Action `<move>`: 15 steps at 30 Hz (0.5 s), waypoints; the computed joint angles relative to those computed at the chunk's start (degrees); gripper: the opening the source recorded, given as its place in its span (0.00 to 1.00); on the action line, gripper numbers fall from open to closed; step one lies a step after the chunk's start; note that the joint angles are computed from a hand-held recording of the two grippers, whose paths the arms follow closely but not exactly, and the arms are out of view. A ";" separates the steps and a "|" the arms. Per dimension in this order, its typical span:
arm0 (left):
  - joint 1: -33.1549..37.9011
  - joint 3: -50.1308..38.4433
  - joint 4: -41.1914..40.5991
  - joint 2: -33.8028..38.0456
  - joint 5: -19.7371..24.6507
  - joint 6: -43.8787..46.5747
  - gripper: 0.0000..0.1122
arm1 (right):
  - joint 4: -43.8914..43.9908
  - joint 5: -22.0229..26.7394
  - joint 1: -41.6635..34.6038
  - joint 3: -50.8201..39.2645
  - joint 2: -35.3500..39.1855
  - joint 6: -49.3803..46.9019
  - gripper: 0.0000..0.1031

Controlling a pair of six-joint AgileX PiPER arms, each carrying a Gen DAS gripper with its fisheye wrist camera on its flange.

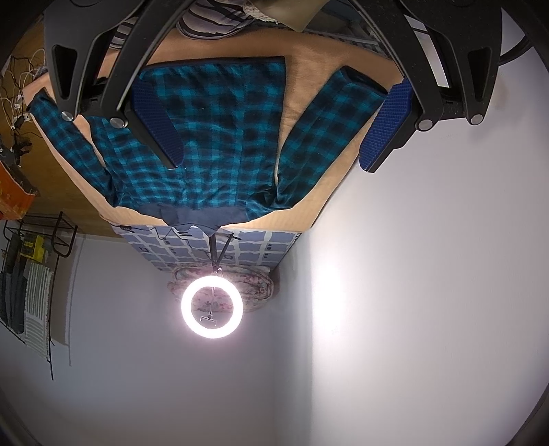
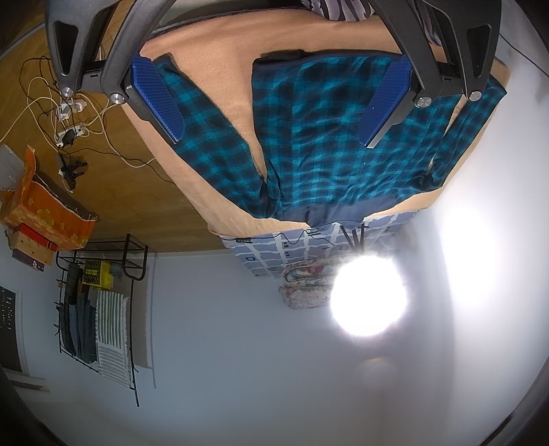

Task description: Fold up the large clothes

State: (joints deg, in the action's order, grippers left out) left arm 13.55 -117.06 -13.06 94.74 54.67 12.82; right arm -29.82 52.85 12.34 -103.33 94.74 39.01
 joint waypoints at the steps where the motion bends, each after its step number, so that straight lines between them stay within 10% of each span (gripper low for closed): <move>1: 0.01 0.49 0.04 -0.26 -0.25 -0.05 0.92 | -0.23 -0.19 0.20 0.39 -0.06 0.30 1.00; 15: 1.62 4.42 0.61 -1.64 -2.54 -0.07 0.92 | -0.54 0.27 1.78 -1.42 1.80 -0.21 1.00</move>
State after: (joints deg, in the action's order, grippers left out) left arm 15.17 -112.64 -12.45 93.10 52.13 12.75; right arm -30.36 53.12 14.11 -104.75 96.54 38.80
